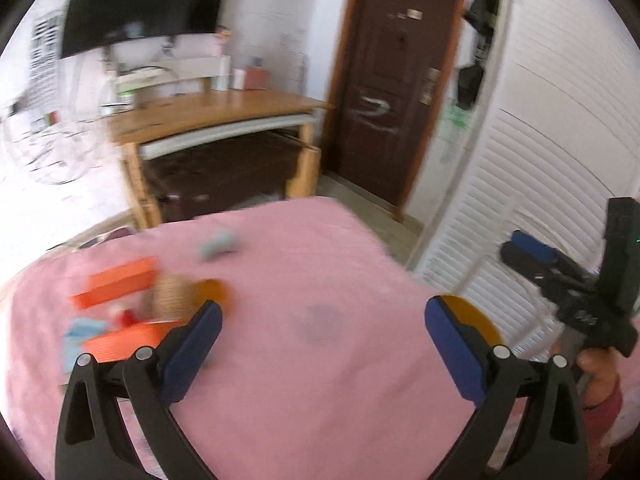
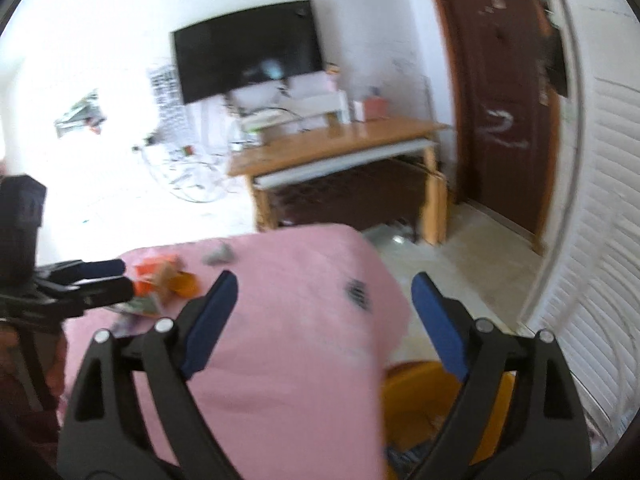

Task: Collect trash
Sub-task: 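Grasp the blue tissue packet with the left gripper while the right grasps the green wrapper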

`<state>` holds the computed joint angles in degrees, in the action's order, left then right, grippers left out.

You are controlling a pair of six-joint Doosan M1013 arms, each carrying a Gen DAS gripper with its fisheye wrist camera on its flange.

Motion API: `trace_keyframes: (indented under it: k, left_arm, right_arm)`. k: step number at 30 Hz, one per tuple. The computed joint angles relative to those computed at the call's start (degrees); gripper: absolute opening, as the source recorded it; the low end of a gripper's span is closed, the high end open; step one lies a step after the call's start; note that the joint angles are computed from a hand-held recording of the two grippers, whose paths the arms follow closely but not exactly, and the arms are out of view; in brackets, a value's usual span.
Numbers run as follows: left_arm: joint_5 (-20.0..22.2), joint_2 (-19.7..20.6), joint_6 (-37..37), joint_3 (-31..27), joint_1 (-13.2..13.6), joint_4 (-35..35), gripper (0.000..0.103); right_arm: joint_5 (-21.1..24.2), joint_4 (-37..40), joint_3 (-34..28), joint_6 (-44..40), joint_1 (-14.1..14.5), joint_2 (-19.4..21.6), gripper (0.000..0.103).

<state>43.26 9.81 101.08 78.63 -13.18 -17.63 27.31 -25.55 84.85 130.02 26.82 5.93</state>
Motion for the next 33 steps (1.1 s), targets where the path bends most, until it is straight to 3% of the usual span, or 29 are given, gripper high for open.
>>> trace_keyframes:
  k: [5,11,17,26,33]
  left_arm:
    - [-0.5,-1.1,-4.1,1.1,3.5,4.6,0.096]
    - [-0.6,-1.6,-11.0,2.1,7.4,11.5,0.096]
    - [1.2,0.2,-13.8,1.1,10.5,15.1,0.096]
    - [4.2,4.1,-14.8,-1.2,11.5,24.5,0.096]
    - [5.6,5.7,-4.1,-2.3,11.5,18.4,0.096]
  right_arm:
    - [-1.6,10.9,-3.9,-12.9,2.0,3.4,0.088]
    - [2.0,21.4,-8.4,-26.3,4.2,7.3,0.088]
    - [5.1,29.6,-12.2,-33.9,5.4,10.6,0.088]
    - [13.3,26.9,-18.5,-33.9,7.8,15.0,0.092]
    - [16.0,23.3,-20.9,-31.1,8.7,16.5,0.095]
